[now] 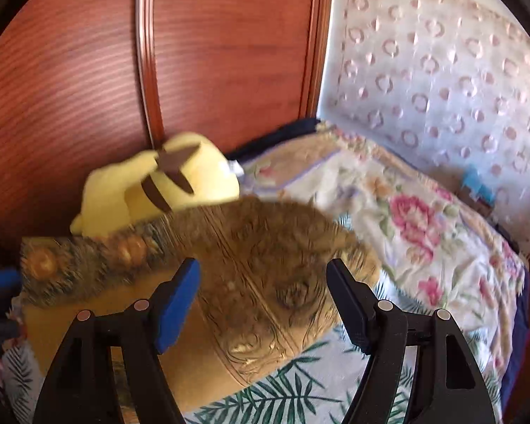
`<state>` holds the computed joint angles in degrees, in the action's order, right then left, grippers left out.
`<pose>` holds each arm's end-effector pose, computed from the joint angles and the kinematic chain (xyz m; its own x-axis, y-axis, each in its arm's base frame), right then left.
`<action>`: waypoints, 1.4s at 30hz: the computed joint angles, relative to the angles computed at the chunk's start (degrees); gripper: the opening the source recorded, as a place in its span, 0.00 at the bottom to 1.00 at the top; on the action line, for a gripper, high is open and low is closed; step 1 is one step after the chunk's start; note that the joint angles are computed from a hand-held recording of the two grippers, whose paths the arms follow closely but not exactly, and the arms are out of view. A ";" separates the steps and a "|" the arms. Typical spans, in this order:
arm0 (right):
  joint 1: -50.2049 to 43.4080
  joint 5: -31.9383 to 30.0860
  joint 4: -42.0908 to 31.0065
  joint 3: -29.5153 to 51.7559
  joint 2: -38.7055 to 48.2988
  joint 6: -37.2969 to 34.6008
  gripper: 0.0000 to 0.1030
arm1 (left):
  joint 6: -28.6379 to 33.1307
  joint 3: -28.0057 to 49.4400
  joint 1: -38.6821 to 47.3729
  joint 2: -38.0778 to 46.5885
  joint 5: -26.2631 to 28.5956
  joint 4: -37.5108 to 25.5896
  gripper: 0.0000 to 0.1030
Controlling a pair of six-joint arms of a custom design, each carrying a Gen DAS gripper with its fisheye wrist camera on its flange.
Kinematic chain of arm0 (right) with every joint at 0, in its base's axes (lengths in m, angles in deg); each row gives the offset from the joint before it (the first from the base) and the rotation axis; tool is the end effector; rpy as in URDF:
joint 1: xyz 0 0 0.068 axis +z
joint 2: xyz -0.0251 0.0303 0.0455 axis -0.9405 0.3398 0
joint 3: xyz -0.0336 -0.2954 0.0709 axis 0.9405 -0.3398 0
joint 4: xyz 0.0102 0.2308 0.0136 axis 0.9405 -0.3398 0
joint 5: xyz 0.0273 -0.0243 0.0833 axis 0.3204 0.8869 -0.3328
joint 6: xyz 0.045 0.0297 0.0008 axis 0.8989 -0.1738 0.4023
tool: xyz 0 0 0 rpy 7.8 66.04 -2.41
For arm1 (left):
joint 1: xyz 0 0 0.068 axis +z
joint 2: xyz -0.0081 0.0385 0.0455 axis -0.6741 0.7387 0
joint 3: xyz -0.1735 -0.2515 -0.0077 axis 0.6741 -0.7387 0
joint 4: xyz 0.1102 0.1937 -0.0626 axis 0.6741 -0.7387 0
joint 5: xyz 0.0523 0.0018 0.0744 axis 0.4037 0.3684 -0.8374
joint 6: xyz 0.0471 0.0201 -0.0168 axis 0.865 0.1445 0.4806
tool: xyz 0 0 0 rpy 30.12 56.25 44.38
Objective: Fold small clothes
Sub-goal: 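Carry the folded shirt with both grippers onto the beige garment beside the yellow plush, then open both grippers and withdraw them from the placed shirt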
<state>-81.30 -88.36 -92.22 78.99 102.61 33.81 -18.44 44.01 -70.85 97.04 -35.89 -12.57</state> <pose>0.4294 -0.0702 0.2286 -0.5432 -0.3796 -0.7489 -0.4480 0.8854 -0.1239 0.1943 -0.1001 0.1442 -0.5621 -0.0283 -0.8266 0.2205 0.9581 -0.1828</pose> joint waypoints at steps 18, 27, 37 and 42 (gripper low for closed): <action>-1.03 0.43 21.40 -21.20 -5.99 9.28 0.73 | 1.13 0.80 -5.78 -8.06 -5.08 -9.46 0.82; -13.13 -7.01 31.93 -51.05 -28.06 7.90 0.73 | -2.35 1.58 -17.43 -11.79 -11.84 -15.34 0.82; -48.13 -30.62 0.64 -60.27 -53.36 -15.50 0.73 | -9.36 4.75 -34.89 -7.91 -21.74 -19.46 0.82; -73.13 -40.30 -33.36 -54.78 -48.60 -53.77 0.78 | -12.97 7.49 -41.55 -5.11 -24.10 -21.75 0.82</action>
<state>-154.43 -128.66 -125.58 24.22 54.02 -19.96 -31.41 51.50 -112.40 91.93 -59.98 -34.32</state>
